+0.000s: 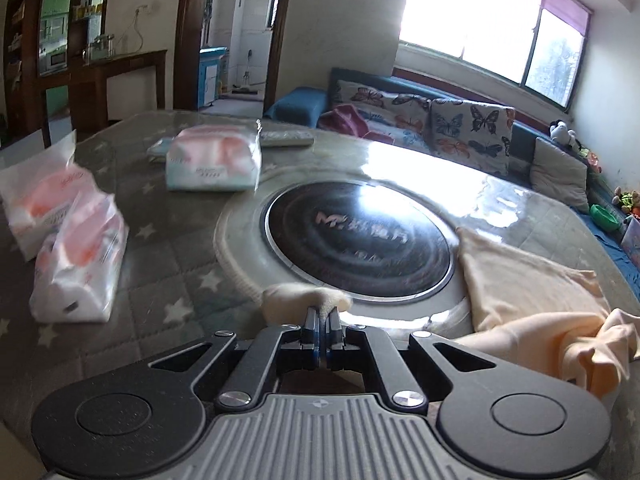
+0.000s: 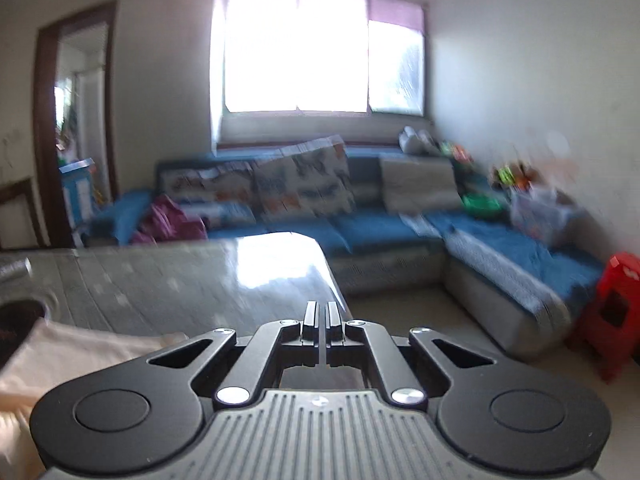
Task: Fold clothes
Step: 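Lift the sweatshirt with both grippers and shake it out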
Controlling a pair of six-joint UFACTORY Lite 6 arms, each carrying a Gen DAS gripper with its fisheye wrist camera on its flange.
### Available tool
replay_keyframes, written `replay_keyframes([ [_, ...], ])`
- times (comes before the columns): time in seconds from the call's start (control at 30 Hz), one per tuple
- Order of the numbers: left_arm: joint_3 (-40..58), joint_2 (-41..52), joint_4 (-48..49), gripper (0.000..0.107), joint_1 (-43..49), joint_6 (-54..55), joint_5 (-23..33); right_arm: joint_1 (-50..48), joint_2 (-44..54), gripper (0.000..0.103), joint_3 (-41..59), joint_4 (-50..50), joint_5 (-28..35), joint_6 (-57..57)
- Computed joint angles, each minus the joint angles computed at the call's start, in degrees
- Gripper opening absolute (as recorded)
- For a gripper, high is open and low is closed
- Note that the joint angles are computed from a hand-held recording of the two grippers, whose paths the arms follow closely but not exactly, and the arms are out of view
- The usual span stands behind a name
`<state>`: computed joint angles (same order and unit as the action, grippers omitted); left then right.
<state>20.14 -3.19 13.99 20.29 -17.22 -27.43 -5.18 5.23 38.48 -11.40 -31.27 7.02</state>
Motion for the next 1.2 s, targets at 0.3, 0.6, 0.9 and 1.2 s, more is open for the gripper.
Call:
replay_keyframes([
  [0.3,0.5,2.1,-4.4,0.003,-1.4,4.6,0.7,-2.9,6.9,0.029,-2.9,-10.9,0.2,10.4],
  [0.6,0.3,2.9,-5.4,0.003,-0.7,4.8,1.1,-1.4,21.3,0.029,4.8,-10.3,-1.9,12.0],
  [0.9,0.6,3.3,-7.3,0.003,-1.4,6.3,0.9,-6.4,9.0,0.004,-6.9,-5.6,-7.2,3.1],
  [1.2,0.8,3.9,-7.2,0.004,-1.0,6.9,0.4,-15.7,1.5,0.001,-12.0,0.6,-6.2,-8.3],
])
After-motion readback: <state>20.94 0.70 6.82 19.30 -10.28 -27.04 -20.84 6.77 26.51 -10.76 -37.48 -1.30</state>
